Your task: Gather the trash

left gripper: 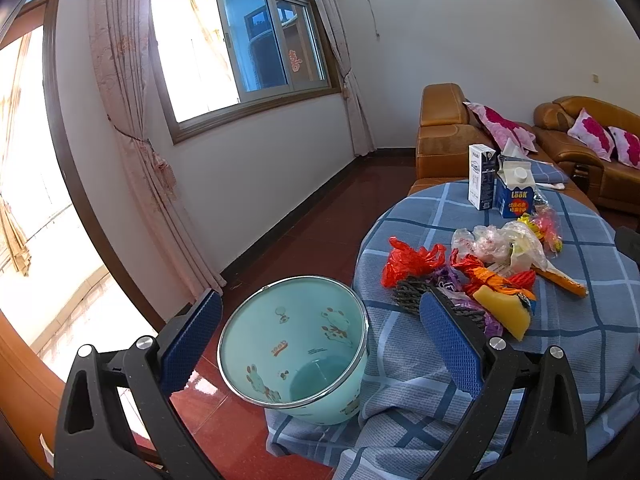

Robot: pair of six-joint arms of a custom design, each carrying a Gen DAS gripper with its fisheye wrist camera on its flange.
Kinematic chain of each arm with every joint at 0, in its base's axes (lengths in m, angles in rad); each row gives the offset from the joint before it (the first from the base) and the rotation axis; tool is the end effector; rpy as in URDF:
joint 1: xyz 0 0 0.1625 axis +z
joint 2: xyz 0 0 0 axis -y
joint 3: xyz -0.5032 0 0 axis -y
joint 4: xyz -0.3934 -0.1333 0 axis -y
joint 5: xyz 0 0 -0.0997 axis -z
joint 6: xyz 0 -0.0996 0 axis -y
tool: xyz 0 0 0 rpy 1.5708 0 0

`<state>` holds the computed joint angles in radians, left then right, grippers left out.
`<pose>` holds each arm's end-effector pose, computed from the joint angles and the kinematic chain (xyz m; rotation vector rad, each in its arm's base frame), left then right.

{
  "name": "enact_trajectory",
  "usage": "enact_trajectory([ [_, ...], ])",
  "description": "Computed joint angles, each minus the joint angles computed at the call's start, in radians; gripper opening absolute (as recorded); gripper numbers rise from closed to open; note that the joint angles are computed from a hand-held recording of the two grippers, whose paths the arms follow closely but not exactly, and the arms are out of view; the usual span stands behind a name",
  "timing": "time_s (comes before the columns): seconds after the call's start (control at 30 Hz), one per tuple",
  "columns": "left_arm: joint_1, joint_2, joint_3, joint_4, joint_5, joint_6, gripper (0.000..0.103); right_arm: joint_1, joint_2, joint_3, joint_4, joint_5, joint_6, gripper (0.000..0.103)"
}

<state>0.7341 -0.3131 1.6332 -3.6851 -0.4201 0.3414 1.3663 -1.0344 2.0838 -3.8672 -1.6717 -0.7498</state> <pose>-0.3511 -0.6188 -0.0210 0.6427 1.9170 -1.1034 0.0032 -0.5917 0.3169 0.5033 -2.0895 1.3224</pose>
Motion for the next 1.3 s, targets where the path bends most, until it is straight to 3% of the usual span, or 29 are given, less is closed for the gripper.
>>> enact_trajectory([
  [1.3, 0.007, 0.013, -0.011, -0.009, 0.002, 0.013, 0.097, -0.004, -0.002, 0.001, -0.003, -0.007, 0.0, 0.098],
])
